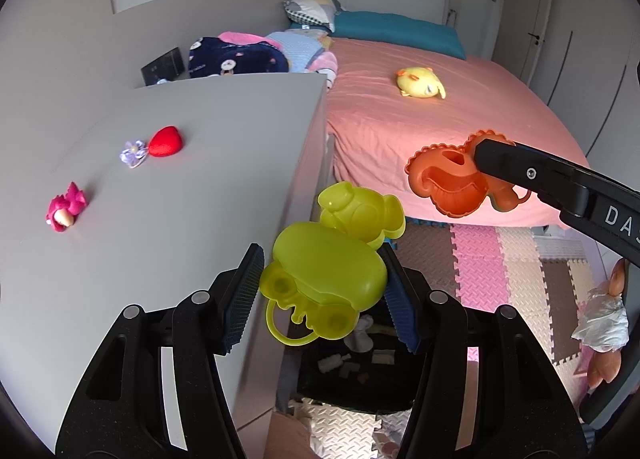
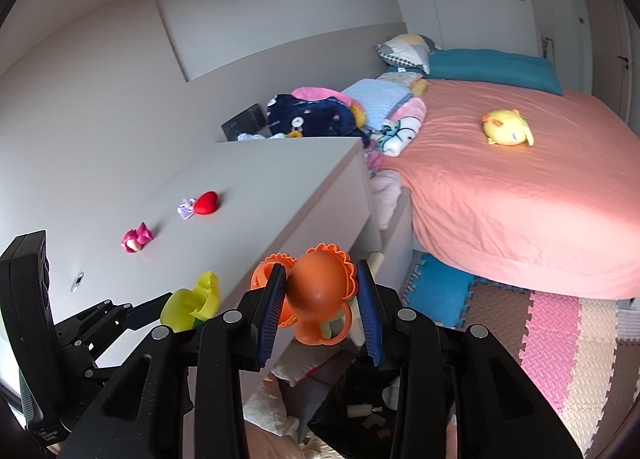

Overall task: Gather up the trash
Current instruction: 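Carry the lime mold and orange toy with both tools toward the black bin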

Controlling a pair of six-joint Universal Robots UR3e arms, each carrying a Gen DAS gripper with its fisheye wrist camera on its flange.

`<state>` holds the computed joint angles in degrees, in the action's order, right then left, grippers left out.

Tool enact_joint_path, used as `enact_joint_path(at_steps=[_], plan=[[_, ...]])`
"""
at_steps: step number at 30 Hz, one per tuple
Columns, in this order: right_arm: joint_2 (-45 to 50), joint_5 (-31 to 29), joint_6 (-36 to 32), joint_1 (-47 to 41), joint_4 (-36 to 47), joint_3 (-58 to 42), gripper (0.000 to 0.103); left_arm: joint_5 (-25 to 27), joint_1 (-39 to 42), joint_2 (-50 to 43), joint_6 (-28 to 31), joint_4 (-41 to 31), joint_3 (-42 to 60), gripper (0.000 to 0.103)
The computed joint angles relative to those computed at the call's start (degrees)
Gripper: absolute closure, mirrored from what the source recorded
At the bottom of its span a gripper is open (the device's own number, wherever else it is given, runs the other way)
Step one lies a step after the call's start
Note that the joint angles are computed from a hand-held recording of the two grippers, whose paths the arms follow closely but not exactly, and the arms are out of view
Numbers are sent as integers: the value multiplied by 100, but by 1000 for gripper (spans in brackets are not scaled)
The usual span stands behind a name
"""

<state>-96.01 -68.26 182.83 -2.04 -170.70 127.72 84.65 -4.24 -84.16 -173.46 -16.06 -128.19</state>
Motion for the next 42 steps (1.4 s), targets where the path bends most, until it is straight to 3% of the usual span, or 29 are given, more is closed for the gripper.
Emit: enact_joint_path(at_steps=[26,33,42], plan=[[-2194,806,-1054,-2309,1169,1629,66,331,-1511,-1241,-111,103,901,46],[-2210,883,-1234,-2615,1261,1796,66,322,-1609,-1506,-126,87,1040,46],[-1646,684,-1061,-2351,784,1736,66,314,-1641,-1710,-137,33,1165,46]])
